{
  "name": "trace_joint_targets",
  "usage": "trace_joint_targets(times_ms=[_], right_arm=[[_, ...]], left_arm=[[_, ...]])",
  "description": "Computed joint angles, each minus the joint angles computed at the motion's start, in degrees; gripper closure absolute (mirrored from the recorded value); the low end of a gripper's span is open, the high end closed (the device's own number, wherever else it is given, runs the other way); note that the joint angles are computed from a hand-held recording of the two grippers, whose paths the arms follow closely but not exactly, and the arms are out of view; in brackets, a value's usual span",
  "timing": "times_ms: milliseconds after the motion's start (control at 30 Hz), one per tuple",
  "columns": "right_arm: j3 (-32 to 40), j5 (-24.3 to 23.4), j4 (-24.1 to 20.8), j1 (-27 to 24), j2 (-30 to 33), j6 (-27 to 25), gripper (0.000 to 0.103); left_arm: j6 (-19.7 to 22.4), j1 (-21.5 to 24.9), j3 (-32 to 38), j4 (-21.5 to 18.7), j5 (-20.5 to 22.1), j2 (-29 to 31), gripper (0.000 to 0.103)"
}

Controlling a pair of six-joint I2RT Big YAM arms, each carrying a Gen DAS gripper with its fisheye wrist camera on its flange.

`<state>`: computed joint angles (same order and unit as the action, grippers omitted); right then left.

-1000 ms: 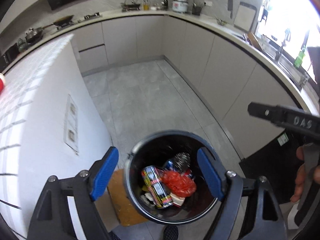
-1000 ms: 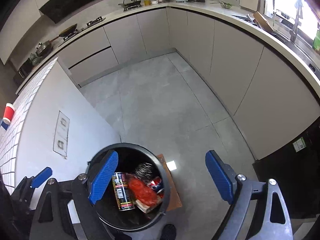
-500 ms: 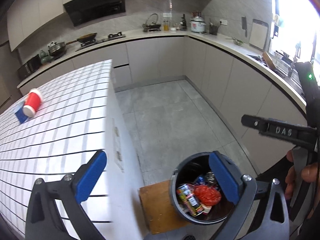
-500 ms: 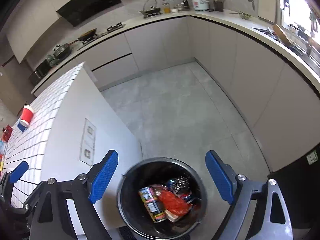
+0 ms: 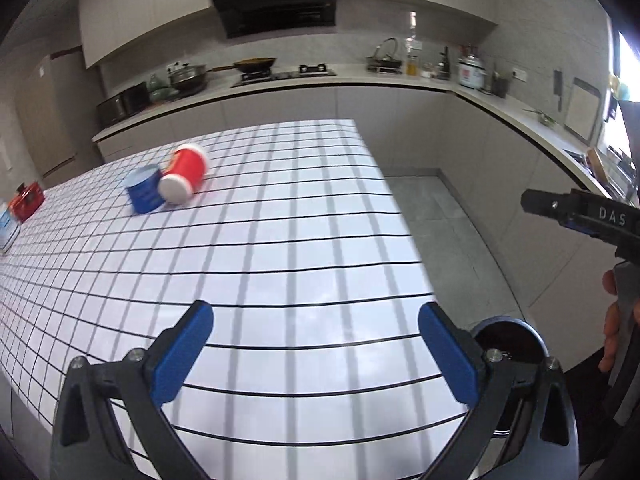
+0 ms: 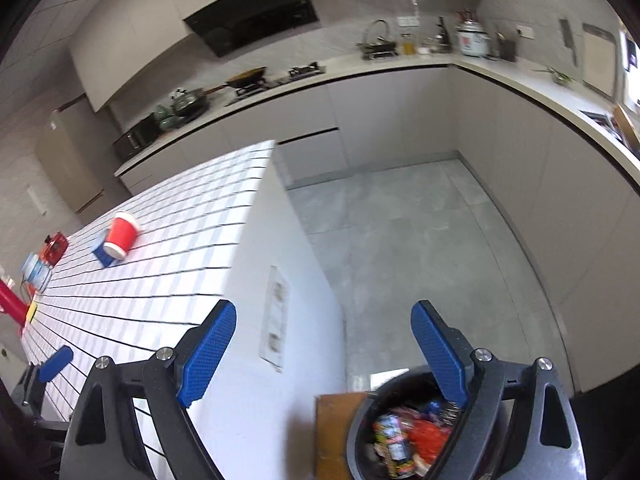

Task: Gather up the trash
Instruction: 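Move both open grippers back over the island toward the blue tin and red cup, then grasp the blue tin with the left gripper while the right gripper grasps the red paper cup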

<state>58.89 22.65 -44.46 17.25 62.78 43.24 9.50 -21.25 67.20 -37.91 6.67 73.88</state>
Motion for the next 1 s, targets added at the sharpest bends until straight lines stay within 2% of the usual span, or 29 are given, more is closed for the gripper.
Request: trace_joint_targets(times_ms=[333, 633, 867, 1000], right_arm=[[17.6, 1.8, -0.7, 7.4, 18.3, -0.2, 0.012], [38.2, 2.7, -4.6, 10.1, 35.1, -1.3, 0.012], [60.3, 2.4, -11.8, 10.6, 50.6, -3.4, 0.012], [73.2, 1.3, -16.9, 10.2, 58.9, -4.0, 0.019]], left_arm=[[5.2, 13.7, 8.2, -1.6, 7.1, 8.5, 0.0], [9.1, 21.1, 19.6, -4.1, 11.9, 19.4, 0.0], [9.9, 23.9, 29.8, -8.3, 14.6, 27.8, 0.0], [11.2, 24.6, 35.0, -10.6, 16.0, 31.7, 0.0]])
